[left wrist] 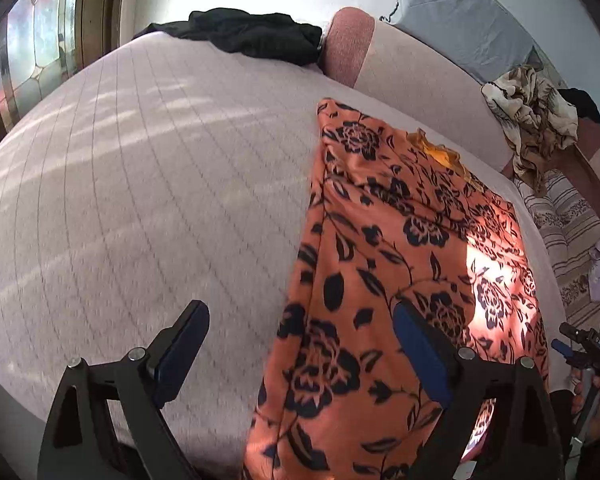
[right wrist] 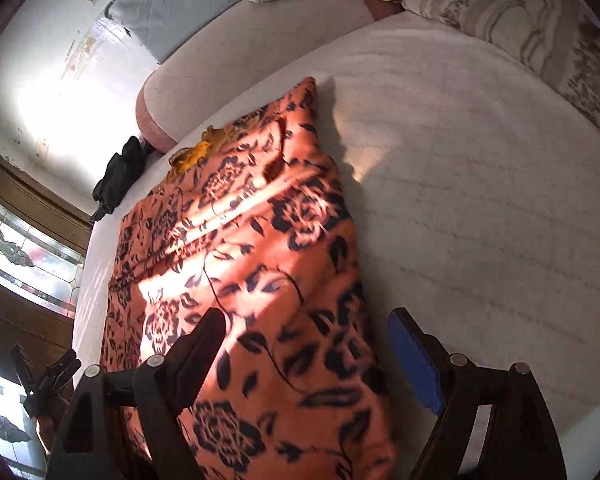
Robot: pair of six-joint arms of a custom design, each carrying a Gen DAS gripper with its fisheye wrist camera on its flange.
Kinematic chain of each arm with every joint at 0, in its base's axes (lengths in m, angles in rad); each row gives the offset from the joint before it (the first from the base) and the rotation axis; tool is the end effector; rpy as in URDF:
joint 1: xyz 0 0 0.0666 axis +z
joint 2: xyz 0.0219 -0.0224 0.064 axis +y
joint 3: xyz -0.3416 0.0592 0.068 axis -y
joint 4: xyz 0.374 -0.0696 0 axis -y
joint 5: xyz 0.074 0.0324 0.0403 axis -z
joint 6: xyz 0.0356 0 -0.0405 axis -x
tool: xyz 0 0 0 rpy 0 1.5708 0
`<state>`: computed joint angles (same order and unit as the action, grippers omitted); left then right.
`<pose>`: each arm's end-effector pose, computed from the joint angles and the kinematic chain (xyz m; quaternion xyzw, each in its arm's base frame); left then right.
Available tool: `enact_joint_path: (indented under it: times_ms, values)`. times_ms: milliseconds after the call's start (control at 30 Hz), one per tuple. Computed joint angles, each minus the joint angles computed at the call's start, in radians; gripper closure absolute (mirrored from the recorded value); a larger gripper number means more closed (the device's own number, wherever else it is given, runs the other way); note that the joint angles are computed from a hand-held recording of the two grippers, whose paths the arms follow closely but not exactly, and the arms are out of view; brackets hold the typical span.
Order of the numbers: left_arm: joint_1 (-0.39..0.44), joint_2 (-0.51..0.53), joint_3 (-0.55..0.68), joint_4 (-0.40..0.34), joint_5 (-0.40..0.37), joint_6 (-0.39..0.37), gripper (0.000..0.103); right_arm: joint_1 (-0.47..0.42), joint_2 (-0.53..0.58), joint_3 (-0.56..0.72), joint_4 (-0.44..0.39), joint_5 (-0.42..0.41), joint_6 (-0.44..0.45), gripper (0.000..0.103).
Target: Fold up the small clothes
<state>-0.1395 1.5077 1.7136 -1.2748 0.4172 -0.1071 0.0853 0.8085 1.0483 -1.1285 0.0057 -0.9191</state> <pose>0.4786 -0.0822 0.4588 0.1676 0.9342 -0.2045 0.2397 0.2665 0.0222 0.4282 0.3825 0.8613 0.1586 0.2945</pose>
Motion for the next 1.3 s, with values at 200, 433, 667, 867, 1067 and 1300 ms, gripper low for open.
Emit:
enact_joint_path:
  times_ms: [200,433,667,867,1067,1300]
  values:
    - [0.003,-0.071,-0.137,-0.045,-0.006,0.042,0.010,0.060,-0.186,-0.144,-0.043,-0.098,-0.136,0.017]
    - [-0.008,-0.112,-0.183,-0.042,-0.034,0.039,0.010,0.173,-0.187,-0.149,-0.072,-0.060,-0.189,0.017]
    - [0.009,-0.119,-0.200,-0.044,-0.048,0.011,0.010,0.191,-0.188,-0.175,0.001,-0.115,-0.189,0.017]
    - [0.005,-0.131,-0.212,-0.039,-0.076,-0.004,0.034,0.201,-0.185,-0.174,0.008,-0.101,-0.210,0.020]
    - [0.022,-0.130,-0.207,-0.032,-0.096,0.010,0.089,0.200,-0.180,-0.172,0.005,-0.097,-0.214,0.020]
    - [0.015,-0.154,-0.212,-0.020,-0.080,0.006,0.089,0.193,-0.203,-0.172,-0.020,-0.096,-0.229,0.041]
